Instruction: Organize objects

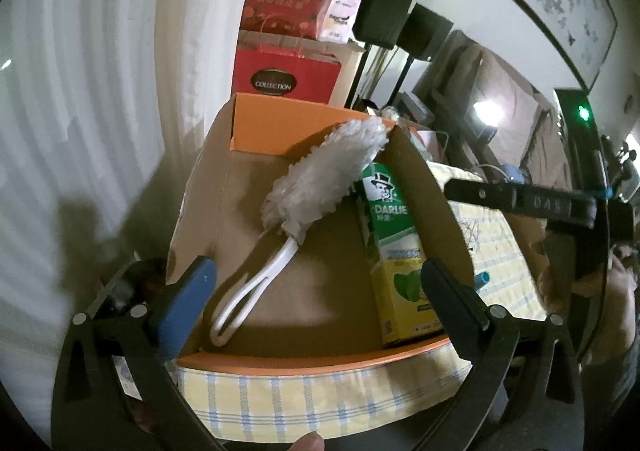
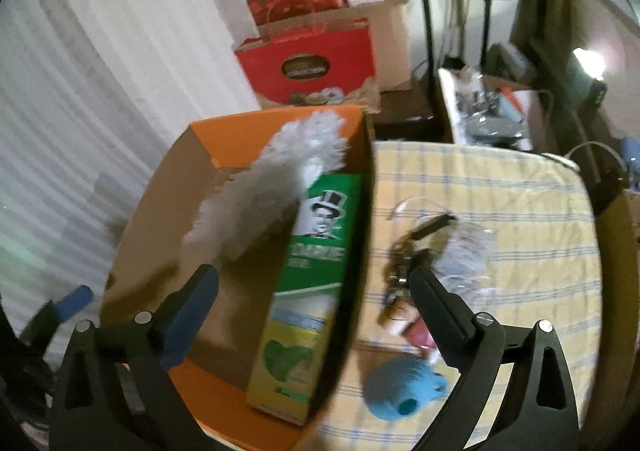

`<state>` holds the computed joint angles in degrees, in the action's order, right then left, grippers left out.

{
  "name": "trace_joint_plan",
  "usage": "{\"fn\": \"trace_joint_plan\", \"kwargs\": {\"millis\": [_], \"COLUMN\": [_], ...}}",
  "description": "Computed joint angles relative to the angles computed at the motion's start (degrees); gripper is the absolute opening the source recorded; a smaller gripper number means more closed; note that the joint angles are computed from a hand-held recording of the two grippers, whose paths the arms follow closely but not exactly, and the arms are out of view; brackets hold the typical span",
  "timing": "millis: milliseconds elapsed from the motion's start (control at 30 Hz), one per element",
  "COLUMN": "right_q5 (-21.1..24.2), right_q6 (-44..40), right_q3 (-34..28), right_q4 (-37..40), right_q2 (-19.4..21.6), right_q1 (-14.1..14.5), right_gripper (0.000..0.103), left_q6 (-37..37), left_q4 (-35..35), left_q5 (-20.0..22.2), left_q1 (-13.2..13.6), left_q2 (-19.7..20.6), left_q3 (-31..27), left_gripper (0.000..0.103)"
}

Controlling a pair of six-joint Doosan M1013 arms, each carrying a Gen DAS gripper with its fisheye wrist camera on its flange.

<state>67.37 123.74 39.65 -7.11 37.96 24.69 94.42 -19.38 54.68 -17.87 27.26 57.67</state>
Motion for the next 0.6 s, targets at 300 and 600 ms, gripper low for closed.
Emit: {"fn": "trace_joint_plan", "kwargs": {"millis": [300,600], "right_q5": [-2.7,-5.2], "right_q6": [2.9,5.2], "right_q3": [6.7,11.6], "right_q4": [-8.9,-14.2], "right_q2": [-4.4,-7.7], "right_q1": [1.6,2.6], "right_gripper": [0.098,0.098], "left_q6": [-4.3,-5.5], "left_q4": [3.5,4.9], "left_q5": [-0.9,-0.7], "left_q1": [-1.6,-3.4], "left_q2": [-0.3,-0.6], "left_q3": [-0.8,-1.3], "left_gripper": [0.102,0.103]}}
